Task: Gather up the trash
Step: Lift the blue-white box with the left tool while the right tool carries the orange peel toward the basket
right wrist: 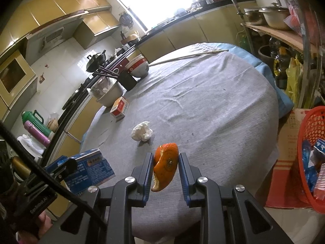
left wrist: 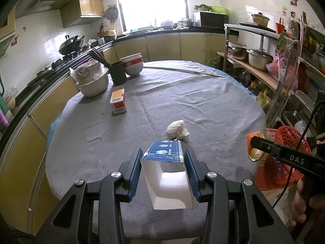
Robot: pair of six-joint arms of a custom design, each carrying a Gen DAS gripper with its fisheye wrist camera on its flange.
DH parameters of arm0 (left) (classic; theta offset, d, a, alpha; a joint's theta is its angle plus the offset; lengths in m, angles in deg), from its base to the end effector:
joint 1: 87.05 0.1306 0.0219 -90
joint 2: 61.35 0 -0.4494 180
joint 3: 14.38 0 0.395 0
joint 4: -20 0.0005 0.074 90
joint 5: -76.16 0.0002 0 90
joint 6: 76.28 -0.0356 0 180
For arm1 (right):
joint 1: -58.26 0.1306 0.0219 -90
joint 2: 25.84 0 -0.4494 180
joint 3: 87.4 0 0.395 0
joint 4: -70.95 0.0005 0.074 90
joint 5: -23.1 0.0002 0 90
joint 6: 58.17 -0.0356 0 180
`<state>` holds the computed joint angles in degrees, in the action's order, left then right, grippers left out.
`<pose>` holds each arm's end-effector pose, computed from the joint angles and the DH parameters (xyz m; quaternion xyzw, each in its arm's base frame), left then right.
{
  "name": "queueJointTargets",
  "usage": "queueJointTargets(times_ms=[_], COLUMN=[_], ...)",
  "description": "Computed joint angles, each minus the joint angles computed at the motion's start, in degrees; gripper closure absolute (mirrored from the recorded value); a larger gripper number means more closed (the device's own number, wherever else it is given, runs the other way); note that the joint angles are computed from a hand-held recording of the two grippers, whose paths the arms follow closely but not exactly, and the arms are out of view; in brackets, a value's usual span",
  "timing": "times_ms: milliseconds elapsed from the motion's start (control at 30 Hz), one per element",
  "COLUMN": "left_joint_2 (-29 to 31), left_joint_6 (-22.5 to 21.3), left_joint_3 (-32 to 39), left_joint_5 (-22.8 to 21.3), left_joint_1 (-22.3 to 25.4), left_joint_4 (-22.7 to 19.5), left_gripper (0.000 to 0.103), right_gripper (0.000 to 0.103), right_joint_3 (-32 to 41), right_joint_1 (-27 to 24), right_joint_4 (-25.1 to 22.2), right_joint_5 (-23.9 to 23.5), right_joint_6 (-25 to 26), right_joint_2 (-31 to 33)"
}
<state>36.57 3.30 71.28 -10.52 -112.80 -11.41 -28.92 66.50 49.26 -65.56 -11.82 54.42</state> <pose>0.4933 -0.2408 0.4161 0.2961 0.8701 -0.0788 0.3861 0.3882 0.0549 0.3514 0.2838 0.8737 0.1631 0.3599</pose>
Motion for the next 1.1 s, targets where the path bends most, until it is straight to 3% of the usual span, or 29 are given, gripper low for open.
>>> queueJointTargets(times_ms=[1100], left_joint_2=[-0.61], left_joint_6=[-2.51], left_joint_3=[0.72], left_joint_5=[0.52], left_joint_1=[-4.87], left_joint_4=[-0.14], left_gripper=[0.059], right_gripper=[0.076], right_joint_3=[-4.57], right_joint_1=[-3.20], right_joint_4=[-1.75], right_joint_5=[1.99], right_joint_6=[-1.52], right_joint_2=[-7.44])
